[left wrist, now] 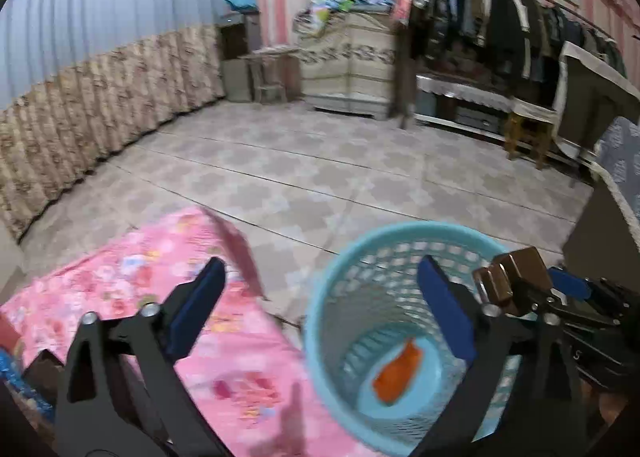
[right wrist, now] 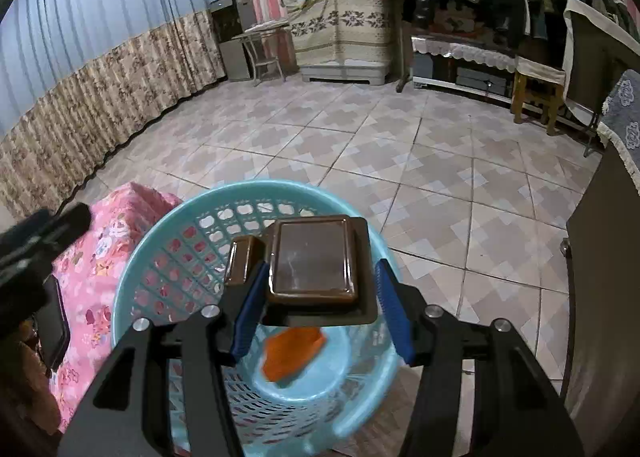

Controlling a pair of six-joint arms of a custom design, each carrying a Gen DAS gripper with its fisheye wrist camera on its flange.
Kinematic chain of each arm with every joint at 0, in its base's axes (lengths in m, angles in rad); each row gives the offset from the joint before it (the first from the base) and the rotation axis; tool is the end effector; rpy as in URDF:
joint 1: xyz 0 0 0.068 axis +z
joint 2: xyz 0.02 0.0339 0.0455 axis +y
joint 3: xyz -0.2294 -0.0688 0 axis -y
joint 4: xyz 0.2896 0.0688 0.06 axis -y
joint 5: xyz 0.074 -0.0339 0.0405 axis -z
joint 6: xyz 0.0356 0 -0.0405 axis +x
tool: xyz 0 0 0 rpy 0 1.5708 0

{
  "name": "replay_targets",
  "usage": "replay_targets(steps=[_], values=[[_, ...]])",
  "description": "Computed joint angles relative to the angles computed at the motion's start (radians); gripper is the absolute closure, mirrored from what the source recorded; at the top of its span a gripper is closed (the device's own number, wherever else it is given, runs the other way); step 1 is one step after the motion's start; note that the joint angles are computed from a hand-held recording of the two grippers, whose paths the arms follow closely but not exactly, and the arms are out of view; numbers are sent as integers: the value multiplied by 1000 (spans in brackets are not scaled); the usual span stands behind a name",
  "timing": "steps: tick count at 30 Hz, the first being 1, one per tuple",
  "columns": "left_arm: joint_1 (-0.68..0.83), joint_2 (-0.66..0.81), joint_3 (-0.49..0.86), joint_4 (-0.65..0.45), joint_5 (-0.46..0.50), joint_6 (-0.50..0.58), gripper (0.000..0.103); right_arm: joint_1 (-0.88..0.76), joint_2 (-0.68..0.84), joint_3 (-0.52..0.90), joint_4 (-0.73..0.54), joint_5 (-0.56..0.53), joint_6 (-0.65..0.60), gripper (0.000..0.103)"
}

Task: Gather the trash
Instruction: 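Open the left gripper to drop the mesh bag into the basket, then open the right gripper to drop the brown tray into the basket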

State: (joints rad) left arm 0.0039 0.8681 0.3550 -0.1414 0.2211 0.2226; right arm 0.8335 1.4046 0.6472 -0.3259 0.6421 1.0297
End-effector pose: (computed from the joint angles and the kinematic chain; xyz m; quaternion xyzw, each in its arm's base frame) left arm 0.2398 -0.0069 0.1325 0.1458 0.8807 -0.0486 0.4480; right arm 0.2052 0.1942 0.0938 0.1660 0.9090 0.0011 0.3824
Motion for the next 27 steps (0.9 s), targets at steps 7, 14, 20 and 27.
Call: replay_targets(steps=[7, 14, 20, 27], values=[[254, -114, -23, -126, 143, 64, 5, 21, 129, 108, 35, 6, 20, 14], [620, -143, 17, -281, 348, 242, 5, 66, 166, 186, -54, 61, 32, 10], [1045, 37, 161, -392, 567, 535, 5, 210, 210, 281, -88, 155, 63, 6], [1347, 479, 453, -347, 650, 739, 5, 380, 458, 584, -93, 186, -42, 6]])
